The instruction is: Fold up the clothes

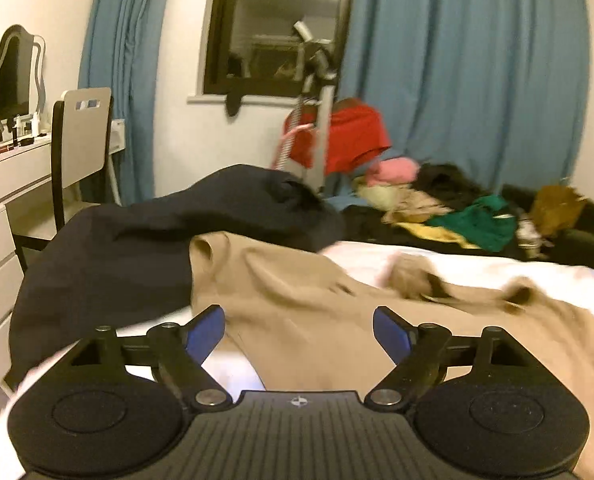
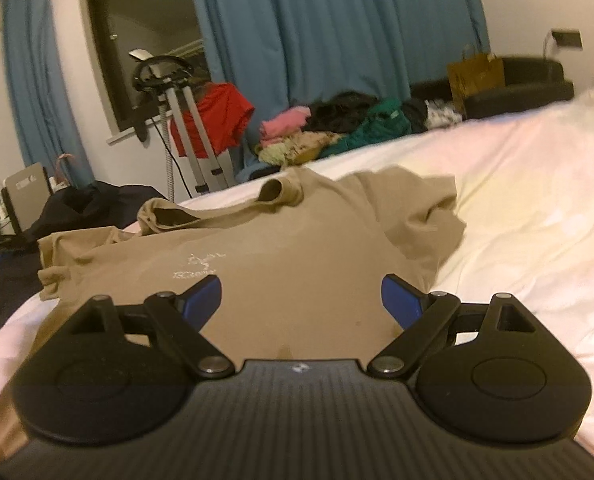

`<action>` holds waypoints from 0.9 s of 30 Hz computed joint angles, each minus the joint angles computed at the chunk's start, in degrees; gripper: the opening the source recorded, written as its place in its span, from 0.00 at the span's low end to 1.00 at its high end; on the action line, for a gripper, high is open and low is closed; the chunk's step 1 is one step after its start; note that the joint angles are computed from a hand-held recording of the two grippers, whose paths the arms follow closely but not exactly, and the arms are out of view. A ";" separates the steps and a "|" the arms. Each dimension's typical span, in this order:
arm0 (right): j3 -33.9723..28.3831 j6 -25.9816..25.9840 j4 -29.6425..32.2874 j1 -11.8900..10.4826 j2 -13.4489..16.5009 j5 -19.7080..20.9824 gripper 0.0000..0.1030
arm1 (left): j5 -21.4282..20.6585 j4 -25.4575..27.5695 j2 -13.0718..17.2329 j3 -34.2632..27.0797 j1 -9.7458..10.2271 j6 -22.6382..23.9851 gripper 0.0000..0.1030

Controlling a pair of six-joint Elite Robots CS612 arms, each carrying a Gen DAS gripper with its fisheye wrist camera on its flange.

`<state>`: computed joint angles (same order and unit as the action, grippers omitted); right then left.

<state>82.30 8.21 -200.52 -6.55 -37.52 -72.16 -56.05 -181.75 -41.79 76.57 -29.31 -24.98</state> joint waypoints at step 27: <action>8.76 4.59 -8.51 -1.92 -4.86 1.70 1.00 | 0.31 -11.00 -5.23 15.54 -9.49 2.99 1.00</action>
<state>91.06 12.80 -209.03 -8.47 -42.38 -70.46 -55.74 -192.75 -47.02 92.10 -38.81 -21.99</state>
